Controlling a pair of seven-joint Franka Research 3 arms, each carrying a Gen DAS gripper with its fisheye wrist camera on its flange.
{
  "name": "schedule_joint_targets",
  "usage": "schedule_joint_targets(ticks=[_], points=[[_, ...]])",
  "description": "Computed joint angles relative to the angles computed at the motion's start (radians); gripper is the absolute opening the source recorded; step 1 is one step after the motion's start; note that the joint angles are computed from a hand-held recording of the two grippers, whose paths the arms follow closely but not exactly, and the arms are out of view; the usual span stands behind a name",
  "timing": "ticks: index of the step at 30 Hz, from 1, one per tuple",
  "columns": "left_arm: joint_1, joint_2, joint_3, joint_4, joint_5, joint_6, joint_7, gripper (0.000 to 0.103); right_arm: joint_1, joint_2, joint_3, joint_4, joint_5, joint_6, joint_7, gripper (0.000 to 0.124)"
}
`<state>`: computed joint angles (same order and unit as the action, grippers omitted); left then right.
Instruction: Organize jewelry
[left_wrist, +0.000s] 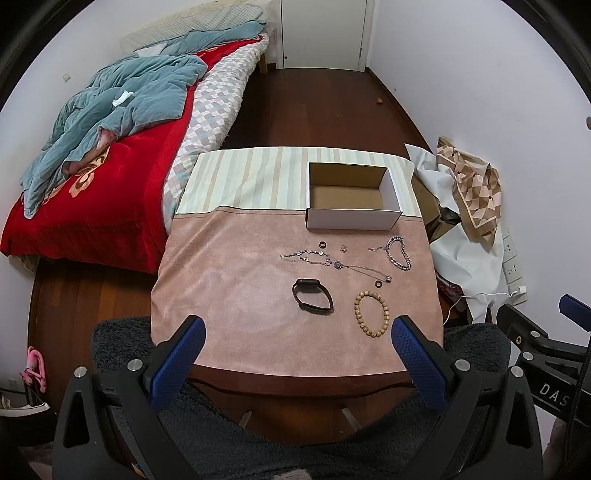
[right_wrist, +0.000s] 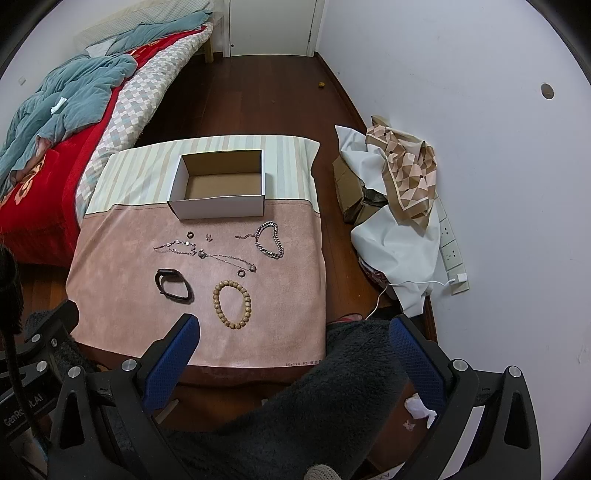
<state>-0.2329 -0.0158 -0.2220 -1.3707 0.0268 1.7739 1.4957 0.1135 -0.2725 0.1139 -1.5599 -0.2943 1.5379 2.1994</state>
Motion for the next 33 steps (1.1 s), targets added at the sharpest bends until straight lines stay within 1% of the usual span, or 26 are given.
schedule_joint_targets(ticks=[6,11,13,16,17,19,21,27,33], points=[[0.002,-0.006,0.001,-0.013,-0.004,0.010,0.003,0.103,0.003,0.000,0.004,0.002,-0.004,-0.003,0.004,0.103],[-0.003,0.003,-0.003,0.012,0.004,-0.006,-0.003,0.103,0.005,-0.009,0.004,-0.016,-0.003,0.007,0.010,0.103],[-0.003,0.004,-0.003,0.016,0.003,-0.009,-0.003,0.103,0.006,-0.005,0.008,0.005,-0.004,-0.012,0.010,0.103],[-0.002,-0.003,-0.002,0.002,0.002,0.002,-0.004,0.103,0.007,-0.004,0.009,0.004,-0.004,-0.010,0.011,0.103],[-0.003,0.000,-0.003,0.009,0.004,-0.002,-0.005,0.103,0.007,0.007,0.009,0.027,-0.006,-0.021,0.007,0.103],[-0.003,-0.006,-0.002,0.016,0.000,-0.013,-0.005,0.103,0.009,0.001,0.007,0.015,-0.004,-0.014,0.010,0.103],[-0.004,-0.002,-0.003,0.031,0.004,-0.023,-0.008,0.103,0.009,0.006,0.009,0.032,-0.007,-0.026,0.007,0.103],[-0.003,-0.008,-0.002,0.018,0.001,-0.012,-0.005,0.103,0.015,0.020,0.009,0.050,-0.010,-0.030,0.012,0.103],[0.000,-0.009,0.001,0.012,-0.005,-0.003,0.002,0.103,0.016,-0.001,0.009,0.024,-0.011,-0.020,0.016,0.103]])
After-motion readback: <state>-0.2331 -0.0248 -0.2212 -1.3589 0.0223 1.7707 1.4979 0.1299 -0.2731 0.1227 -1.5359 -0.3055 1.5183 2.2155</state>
